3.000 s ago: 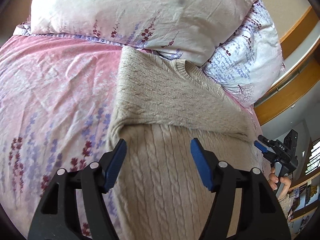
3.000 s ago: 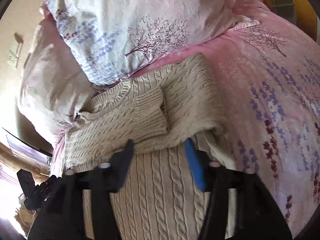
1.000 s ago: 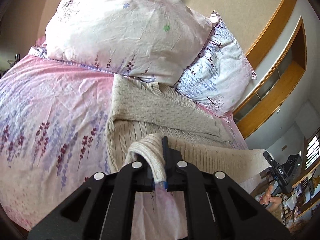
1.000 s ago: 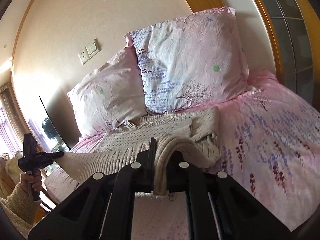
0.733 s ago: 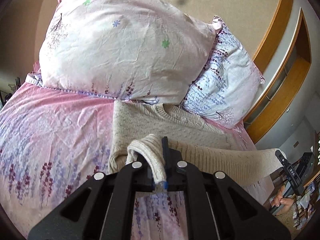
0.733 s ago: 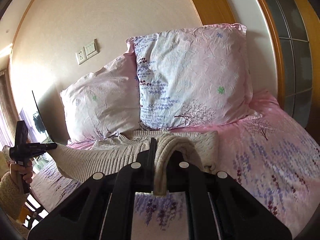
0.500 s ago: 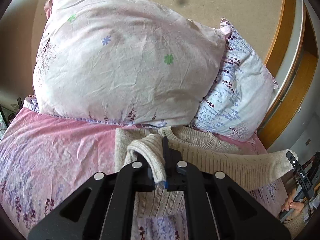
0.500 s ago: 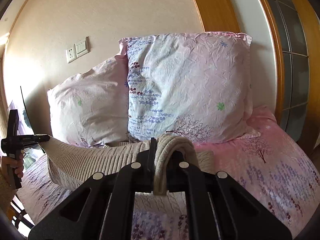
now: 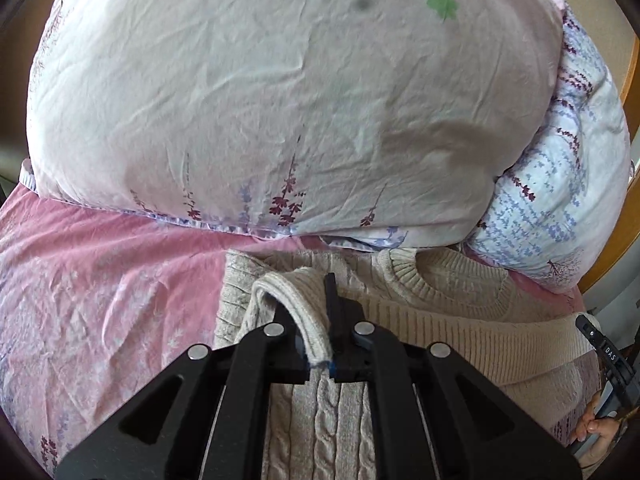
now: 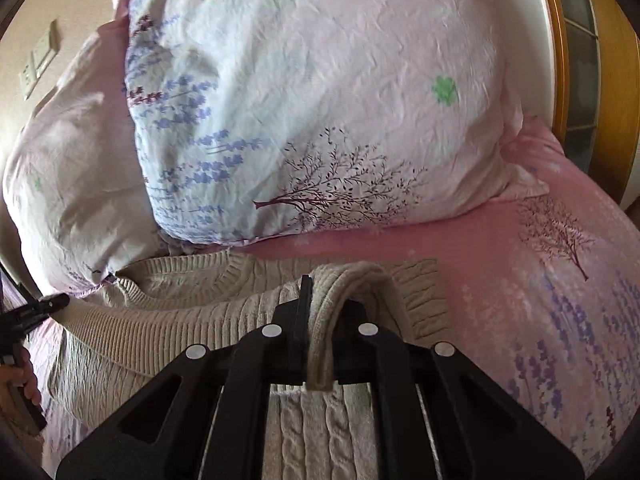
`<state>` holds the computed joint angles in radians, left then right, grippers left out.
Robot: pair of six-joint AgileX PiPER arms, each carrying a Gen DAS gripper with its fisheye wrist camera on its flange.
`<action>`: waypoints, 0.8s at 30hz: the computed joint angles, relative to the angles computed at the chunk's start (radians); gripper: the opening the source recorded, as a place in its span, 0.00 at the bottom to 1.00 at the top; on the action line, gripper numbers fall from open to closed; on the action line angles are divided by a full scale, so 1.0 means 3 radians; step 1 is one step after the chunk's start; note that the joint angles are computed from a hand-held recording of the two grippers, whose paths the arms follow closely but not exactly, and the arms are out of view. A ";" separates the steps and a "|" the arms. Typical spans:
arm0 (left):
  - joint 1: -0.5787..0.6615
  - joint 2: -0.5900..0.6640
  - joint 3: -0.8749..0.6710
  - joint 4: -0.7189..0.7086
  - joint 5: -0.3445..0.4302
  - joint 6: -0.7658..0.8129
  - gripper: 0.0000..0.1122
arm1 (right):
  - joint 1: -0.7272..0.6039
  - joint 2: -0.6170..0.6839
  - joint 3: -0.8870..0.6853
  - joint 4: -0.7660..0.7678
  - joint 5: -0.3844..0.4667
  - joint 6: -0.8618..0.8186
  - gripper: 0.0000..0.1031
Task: Fold small clothes
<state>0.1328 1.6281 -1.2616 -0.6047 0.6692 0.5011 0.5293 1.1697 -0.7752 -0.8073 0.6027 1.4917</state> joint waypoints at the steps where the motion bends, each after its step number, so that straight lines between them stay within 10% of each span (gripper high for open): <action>1: -0.0022 0.0050 -0.0022 0.0015 -0.0010 -0.0031 0.05 | -0.0112 0.0051 -0.0026 0.0152 -0.0074 -0.0091 0.08; 6: -0.0054 0.0286 -0.0184 0.0102 0.0078 -0.0240 0.08 | -0.0542 0.0272 -0.0164 0.1038 -0.0290 -0.0716 0.11; 10: -0.0049 0.0337 -0.0246 0.0060 0.0140 -0.0240 0.16 | -0.0826 0.0383 -0.0188 0.1906 -0.0563 -0.1369 0.39; 14: -0.0002 0.0275 -0.0255 -0.0151 0.0237 -0.0079 0.49 | -0.0824 0.0376 -0.0239 0.1885 -0.0631 -0.1368 0.49; 24: 0.0703 0.0083 -0.0112 -0.0586 0.1010 0.0631 0.48 | -0.0670 -0.0542 0.0131 0.1390 0.0017 -0.1153 0.40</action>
<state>0.3436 1.6529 -1.2951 -0.7804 0.9724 0.6905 0.3283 1.0073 -0.7359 -0.3903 0.6078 1.1459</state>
